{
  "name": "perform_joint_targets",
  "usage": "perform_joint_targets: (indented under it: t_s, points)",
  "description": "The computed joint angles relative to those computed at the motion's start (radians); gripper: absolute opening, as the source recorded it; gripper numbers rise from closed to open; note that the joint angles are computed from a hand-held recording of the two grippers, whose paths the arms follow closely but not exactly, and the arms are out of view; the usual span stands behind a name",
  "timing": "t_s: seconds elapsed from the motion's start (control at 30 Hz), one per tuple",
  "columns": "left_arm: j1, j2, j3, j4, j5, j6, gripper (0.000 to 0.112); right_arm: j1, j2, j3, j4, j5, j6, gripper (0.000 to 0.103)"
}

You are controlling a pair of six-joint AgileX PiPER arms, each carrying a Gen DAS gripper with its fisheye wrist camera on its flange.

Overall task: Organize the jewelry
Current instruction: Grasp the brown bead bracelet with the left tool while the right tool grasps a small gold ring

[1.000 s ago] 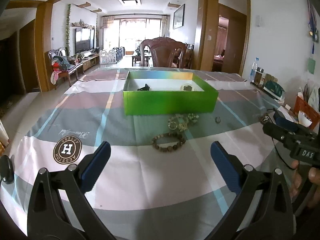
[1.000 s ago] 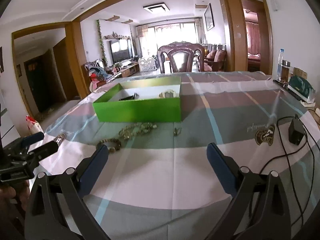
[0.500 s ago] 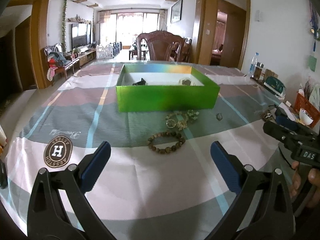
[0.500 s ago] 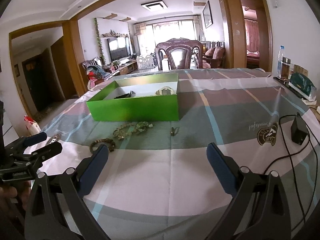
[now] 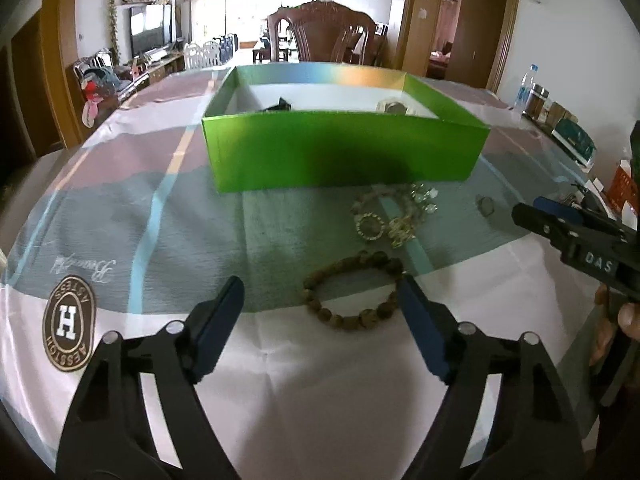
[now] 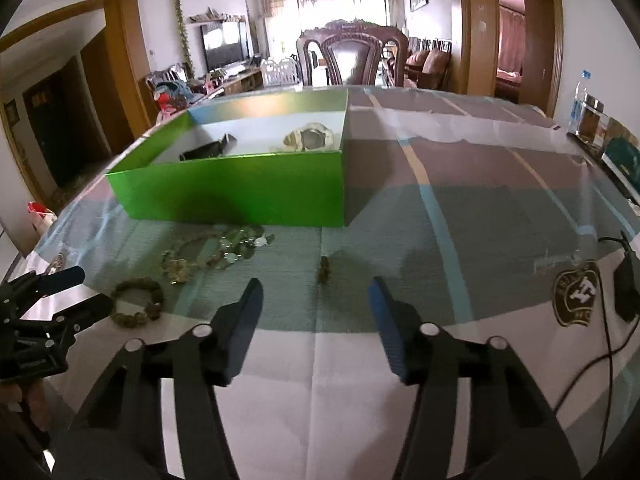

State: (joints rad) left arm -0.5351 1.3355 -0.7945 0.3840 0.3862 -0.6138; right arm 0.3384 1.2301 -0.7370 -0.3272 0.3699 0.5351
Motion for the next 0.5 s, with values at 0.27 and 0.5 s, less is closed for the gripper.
perform_joint_targets:
  t_s: [0.27,0.5]
  points:
    - [0.069,0.111,-0.076,-0.263,0.008,0.3,0.052,-0.045,0.122,-0.067,0.157,0.001,-0.17,0.037]
    - [0.039,0.151,-0.133,-0.149,0.061,0.216,0.021,-0.063,0.196,-0.131,0.219,0.042,-0.236,0.018]
